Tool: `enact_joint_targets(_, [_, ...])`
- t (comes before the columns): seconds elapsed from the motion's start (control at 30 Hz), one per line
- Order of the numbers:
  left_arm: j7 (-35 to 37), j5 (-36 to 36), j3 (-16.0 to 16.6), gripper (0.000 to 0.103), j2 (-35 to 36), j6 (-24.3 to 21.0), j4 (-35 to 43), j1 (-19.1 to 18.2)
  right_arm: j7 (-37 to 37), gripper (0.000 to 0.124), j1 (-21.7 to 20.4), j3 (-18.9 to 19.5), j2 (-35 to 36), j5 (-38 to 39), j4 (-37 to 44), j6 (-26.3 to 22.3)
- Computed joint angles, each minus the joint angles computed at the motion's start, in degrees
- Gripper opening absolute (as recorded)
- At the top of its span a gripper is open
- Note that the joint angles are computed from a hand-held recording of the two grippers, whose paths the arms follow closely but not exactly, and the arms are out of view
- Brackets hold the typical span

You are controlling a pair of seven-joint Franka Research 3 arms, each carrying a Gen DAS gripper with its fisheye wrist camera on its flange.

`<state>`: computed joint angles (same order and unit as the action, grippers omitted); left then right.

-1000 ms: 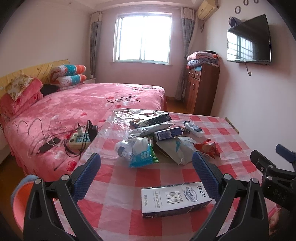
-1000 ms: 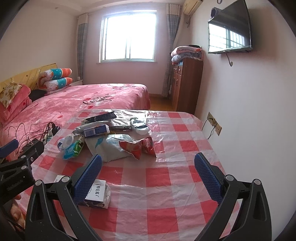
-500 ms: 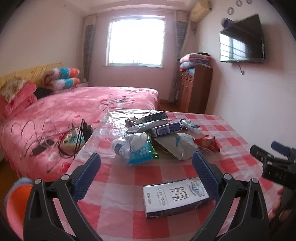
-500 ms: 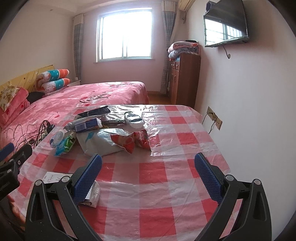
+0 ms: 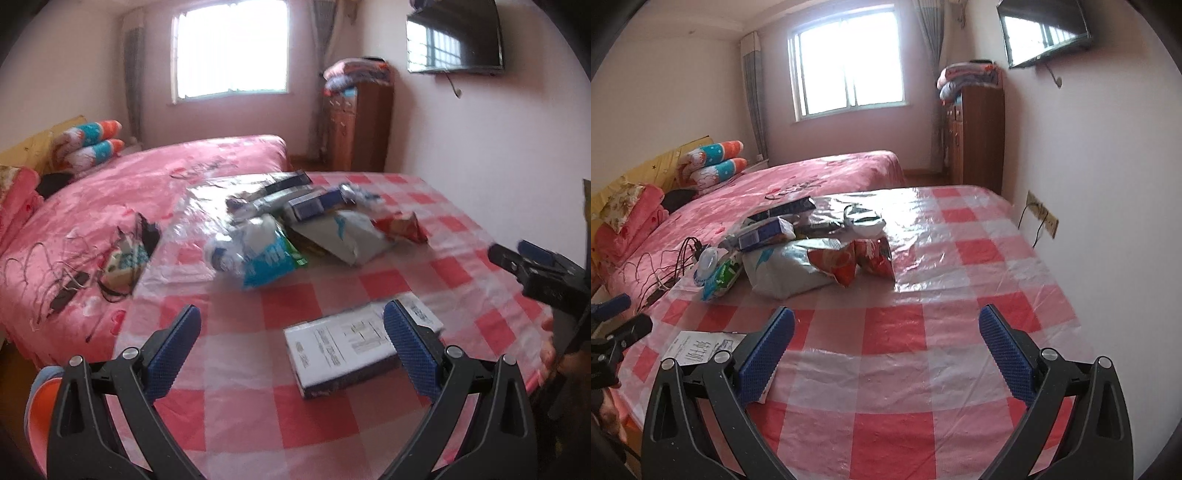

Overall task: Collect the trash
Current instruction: 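Grasp the milk carton with the left gripper while the right grasps the red chip bag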

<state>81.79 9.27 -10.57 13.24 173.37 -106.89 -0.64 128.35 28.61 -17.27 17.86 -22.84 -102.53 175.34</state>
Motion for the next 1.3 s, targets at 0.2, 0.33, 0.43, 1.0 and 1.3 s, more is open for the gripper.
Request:
enact_joint_targets(0.2, [26.38,-15.51,-12.26,0.099,1.13,-7.77,1.83,8.66,-9.8,0.099,-7.68,9.19,0.71,10.41,1.03,-2.74])
enact_joint_targets(0.33, [35.48,-15.54,-11.24,0.099,3.56,-13.01,6.17,6.74,-22.68,0.099,-16.43,19.89,1.71,25.31,2.18,-4.39])
enact_joint_targets(0.43, [42.89,-17.64,-11.3,0.099,6.55,-19.89,11.66,6.24,-28.01,0.099,-18.4,22.37,2.48,31.6,3.27,-4.89])
enact_joint_targets(1.0, [50.18,-20.05,-5.93,0.09,18.61,-39.88,30.65,0.16,-40.06,0.098,-18.69,23.09,17.38,46.65,29.31,-20.56])
enact_joint_targets(1.3, [41.54,-21.76,-5.56,0.071,19.76,-37.82,31.92,0.0,-30.78,0.073,-19.52,23.72,30.56,48.74,49.82,-30.87])
